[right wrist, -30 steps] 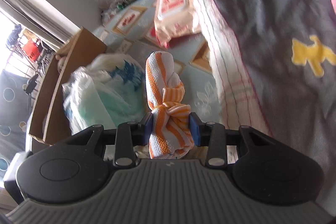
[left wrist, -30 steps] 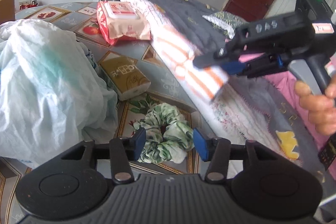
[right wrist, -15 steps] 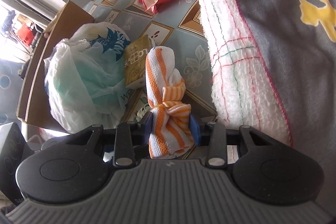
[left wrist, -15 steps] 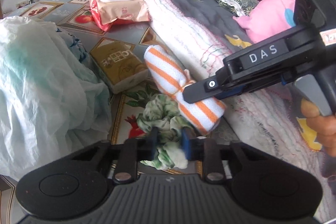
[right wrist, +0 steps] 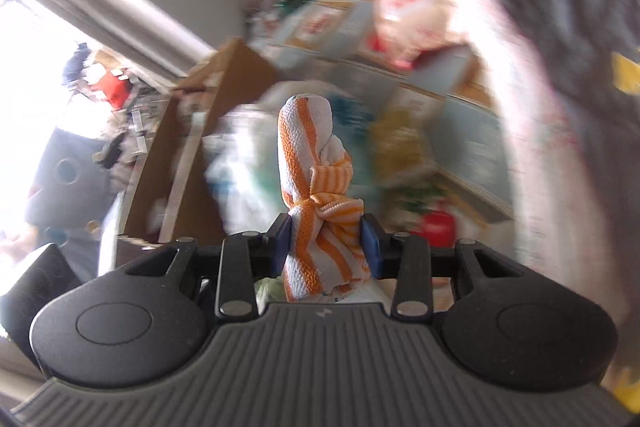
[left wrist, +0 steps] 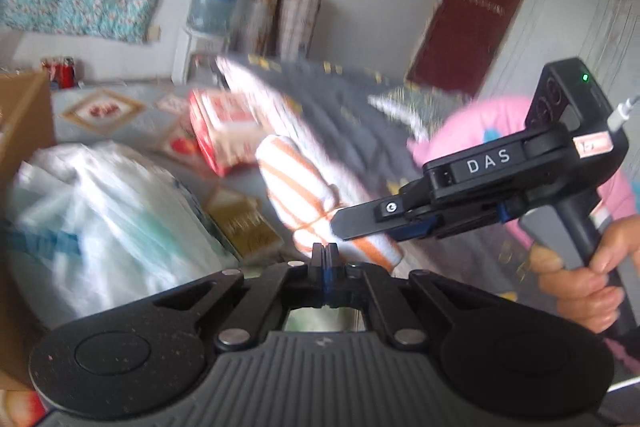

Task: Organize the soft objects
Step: 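Lift the striped towel with the right gripper while the left gripper lifts the scrunchie toward the box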

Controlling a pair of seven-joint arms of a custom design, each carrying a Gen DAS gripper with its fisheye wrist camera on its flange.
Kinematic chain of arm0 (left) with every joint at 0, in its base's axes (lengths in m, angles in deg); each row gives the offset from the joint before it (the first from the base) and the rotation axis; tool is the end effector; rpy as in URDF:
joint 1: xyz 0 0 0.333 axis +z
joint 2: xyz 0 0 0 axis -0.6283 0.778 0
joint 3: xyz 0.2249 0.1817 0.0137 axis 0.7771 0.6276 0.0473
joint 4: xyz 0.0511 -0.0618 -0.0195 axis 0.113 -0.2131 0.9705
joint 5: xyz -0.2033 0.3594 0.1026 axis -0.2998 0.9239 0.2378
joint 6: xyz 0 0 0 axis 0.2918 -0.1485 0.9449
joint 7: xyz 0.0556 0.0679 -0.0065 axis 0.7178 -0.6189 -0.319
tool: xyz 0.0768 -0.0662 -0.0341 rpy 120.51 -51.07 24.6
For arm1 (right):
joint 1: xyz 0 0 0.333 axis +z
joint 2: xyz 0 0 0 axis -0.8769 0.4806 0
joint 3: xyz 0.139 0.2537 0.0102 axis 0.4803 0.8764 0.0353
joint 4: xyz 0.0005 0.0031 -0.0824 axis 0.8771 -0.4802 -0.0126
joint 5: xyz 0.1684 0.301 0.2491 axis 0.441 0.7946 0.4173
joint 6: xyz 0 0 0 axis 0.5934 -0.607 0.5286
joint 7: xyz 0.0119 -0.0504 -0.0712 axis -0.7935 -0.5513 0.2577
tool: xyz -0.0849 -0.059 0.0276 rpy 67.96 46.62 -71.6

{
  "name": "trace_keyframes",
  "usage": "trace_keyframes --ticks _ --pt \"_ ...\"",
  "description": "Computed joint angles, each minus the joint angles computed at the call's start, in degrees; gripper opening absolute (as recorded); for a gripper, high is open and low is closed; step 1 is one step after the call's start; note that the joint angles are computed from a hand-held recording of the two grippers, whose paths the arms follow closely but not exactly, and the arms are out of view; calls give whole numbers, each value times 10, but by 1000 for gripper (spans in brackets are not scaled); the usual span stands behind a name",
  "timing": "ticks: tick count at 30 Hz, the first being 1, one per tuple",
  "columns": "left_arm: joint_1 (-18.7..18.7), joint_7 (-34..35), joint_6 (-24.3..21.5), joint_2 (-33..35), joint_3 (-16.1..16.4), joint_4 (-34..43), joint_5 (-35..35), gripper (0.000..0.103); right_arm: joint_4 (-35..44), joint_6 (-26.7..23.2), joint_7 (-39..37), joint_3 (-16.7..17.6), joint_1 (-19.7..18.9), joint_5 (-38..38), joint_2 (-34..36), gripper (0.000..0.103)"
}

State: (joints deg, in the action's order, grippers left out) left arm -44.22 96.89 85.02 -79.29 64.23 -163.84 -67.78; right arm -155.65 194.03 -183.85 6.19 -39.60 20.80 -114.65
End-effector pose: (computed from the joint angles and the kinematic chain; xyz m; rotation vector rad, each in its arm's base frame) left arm 0.6191 -0.2376 0.5401 0.6105 -2.5794 1.4021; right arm 0.4382 0.2504 0.5639 -0.7159 2.2864 -0.0889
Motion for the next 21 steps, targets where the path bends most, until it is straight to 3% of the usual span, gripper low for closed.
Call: trace_keyframes --ticks 3,8,14,17,19,21 --pt "14 10 9 -5 9 8 -30 0 71 3 -38 0 -4 -20 56 36" --pt "33 -12 32 19 17 52 -37 0 168 51 -99 -10 -6 -10 151 36" --pt "63 -27 20 29 22 60 -17 3 223 91 -135 -8 -5 19 216 36" --pt "73 -12 12 18 27 39 0 19 217 107 -123 -5 -5 22 222 36" --pt "77 -3 -4 16 33 30 22 38 202 121 -104 -3 -6 18 216 36" --pt "76 -3 -16 16 36 19 55 47 185 128 -77 -1 -8 3 206 36"
